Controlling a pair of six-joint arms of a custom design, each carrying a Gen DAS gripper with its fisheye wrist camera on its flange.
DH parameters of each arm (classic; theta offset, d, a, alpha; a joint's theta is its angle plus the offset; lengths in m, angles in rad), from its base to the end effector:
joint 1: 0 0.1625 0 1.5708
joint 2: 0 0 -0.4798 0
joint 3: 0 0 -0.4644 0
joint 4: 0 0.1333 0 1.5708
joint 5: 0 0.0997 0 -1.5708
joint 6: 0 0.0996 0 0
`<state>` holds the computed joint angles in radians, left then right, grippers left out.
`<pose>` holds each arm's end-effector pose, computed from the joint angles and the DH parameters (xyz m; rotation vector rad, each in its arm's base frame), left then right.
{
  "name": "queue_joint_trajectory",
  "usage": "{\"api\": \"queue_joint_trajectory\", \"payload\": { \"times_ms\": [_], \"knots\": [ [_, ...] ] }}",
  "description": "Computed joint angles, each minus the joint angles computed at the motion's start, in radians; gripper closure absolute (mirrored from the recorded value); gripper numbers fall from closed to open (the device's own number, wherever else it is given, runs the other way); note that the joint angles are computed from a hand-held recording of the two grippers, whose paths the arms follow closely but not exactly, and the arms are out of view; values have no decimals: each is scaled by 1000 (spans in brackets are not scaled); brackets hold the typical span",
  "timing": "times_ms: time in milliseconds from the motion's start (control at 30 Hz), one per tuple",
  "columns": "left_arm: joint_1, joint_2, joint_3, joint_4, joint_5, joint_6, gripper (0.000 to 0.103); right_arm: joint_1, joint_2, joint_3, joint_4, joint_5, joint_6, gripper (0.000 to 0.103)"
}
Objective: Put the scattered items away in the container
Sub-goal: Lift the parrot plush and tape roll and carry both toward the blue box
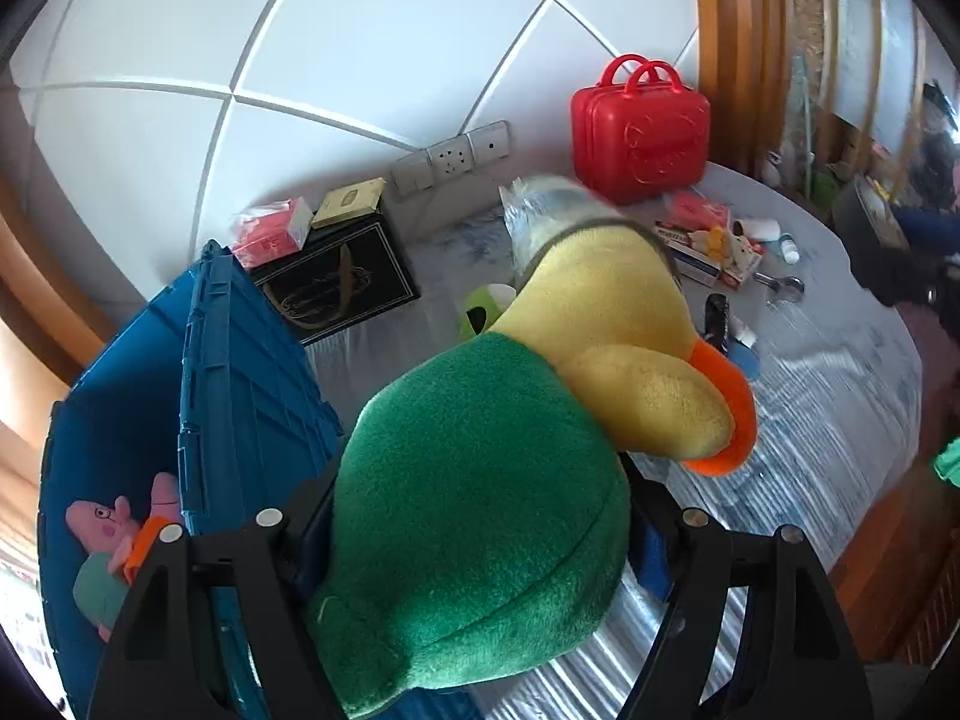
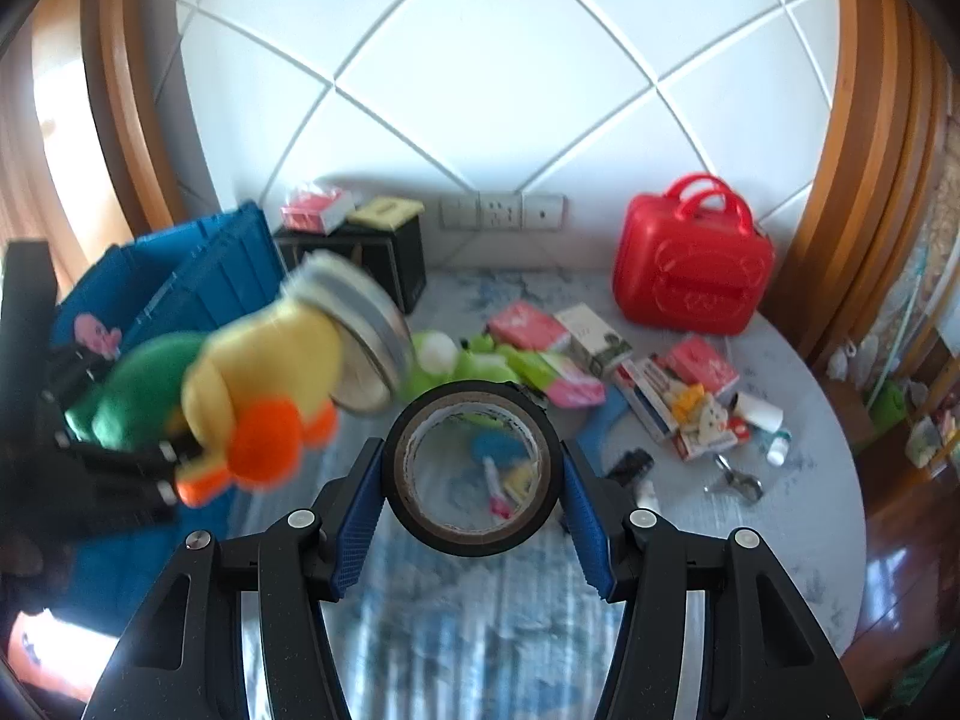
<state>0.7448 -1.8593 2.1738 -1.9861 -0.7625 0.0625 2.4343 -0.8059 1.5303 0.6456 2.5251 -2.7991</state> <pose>-0.1632 -0.4297 0.4204 0.9772 2.1727 -0.4910 0.4852 -0.3463 0.1246 0.4801 -2.2693 0.8713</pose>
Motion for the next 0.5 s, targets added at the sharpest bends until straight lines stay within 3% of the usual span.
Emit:
{"api": "queue_joint_trajectory", "payload": {
  "times_ms": [233, 500],
  "knots": [
    [27, -68, -50, -67, -29, 97, 26, 69, 82, -115, 23, 71, 43, 47],
    [19, -157, -108, -92, 55, 139, 26, 102, 194, -298, 27, 28, -94, 47]
  ]
}}
